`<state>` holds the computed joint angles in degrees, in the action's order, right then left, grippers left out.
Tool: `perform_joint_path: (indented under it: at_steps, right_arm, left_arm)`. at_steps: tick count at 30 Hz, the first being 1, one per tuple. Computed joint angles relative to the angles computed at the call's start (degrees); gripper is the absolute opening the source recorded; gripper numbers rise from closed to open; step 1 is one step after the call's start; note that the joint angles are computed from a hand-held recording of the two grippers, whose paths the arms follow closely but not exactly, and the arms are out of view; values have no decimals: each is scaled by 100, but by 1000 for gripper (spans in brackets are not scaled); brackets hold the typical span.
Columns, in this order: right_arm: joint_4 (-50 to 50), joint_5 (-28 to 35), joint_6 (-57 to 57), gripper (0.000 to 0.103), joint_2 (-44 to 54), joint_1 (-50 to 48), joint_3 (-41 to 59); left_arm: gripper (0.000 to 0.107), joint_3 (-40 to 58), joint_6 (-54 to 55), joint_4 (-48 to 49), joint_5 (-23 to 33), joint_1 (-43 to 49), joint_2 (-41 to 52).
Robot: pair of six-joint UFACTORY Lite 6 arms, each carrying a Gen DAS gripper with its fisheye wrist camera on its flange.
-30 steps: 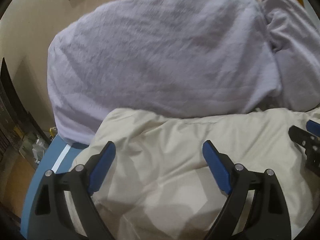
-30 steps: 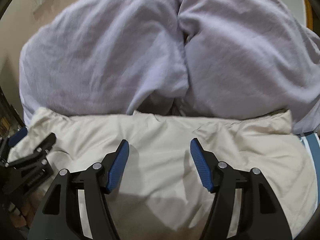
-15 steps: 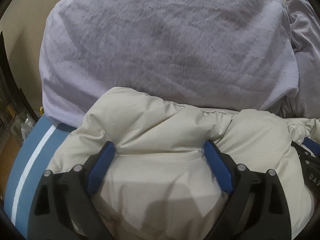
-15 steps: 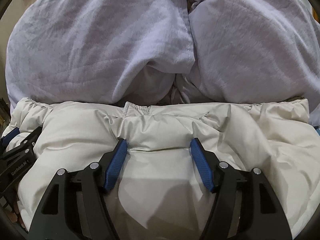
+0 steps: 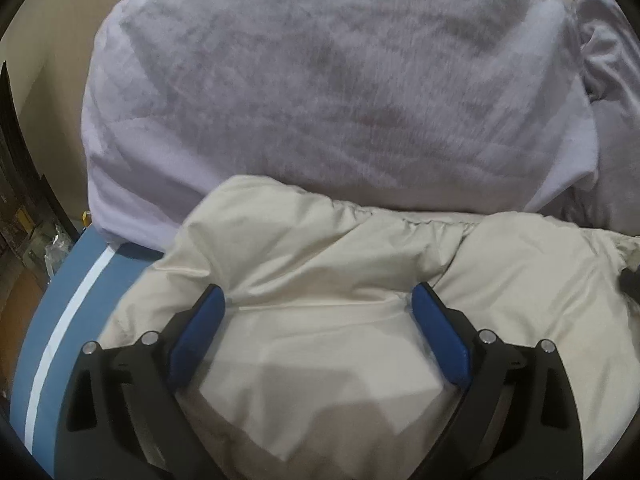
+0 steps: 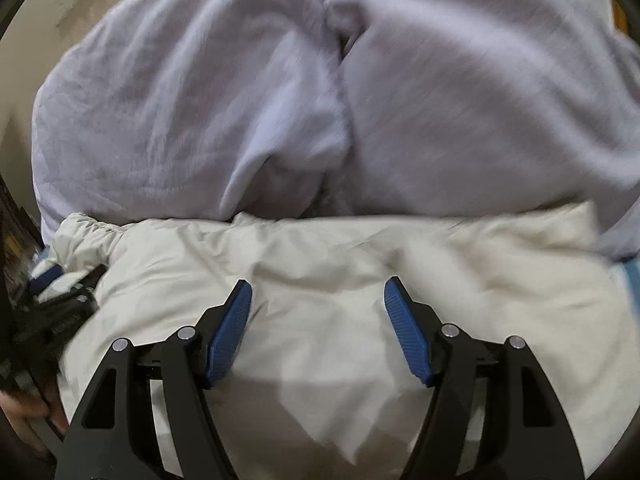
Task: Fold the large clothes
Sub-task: 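Grasp the folded jacket edge with both grippers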
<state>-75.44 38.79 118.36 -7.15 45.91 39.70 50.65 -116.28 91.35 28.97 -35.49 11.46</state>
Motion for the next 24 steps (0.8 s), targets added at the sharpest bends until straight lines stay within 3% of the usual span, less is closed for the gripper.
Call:
perform_joint_path:
  at_steps: [2,4,9,10,13,16,19,24]
  right_arm:
    - [232,684,-459,69,-739,89,-428]
    - [439,838,-808,70,-1295,-227,-752]
    - [758,259,-1587,70,-2099,-1797,-1316]
    - [803,270,-1563,70,-2097,-1843,-1399]
    - [890,-472,-1793,70,-2151,-2616,-1669]
    - [508,-934,-1516,74,-1981,-3052,-1850]
    - [-171,-664,-605,78,-1278,-2787,-1723]
    - [-463,-285,-193,80,-514,-2544,-1429]
  left_arm:
    - [95,-238,75,37,-10,26,-402]
    - [95,-334,302,-37,142,2,-645]
    - [95,-195,841,-387,425,105,-676]
    - [95,-159,866,-395,416,202,-592]
    - [95,-169,788,-565,396,256,-354]
    - [96,-215,266,-77,-162,760,-79]
    - [98,-227,-184,295,-250,809,77]
    - [101,-131,-318,185,-142,656,261]
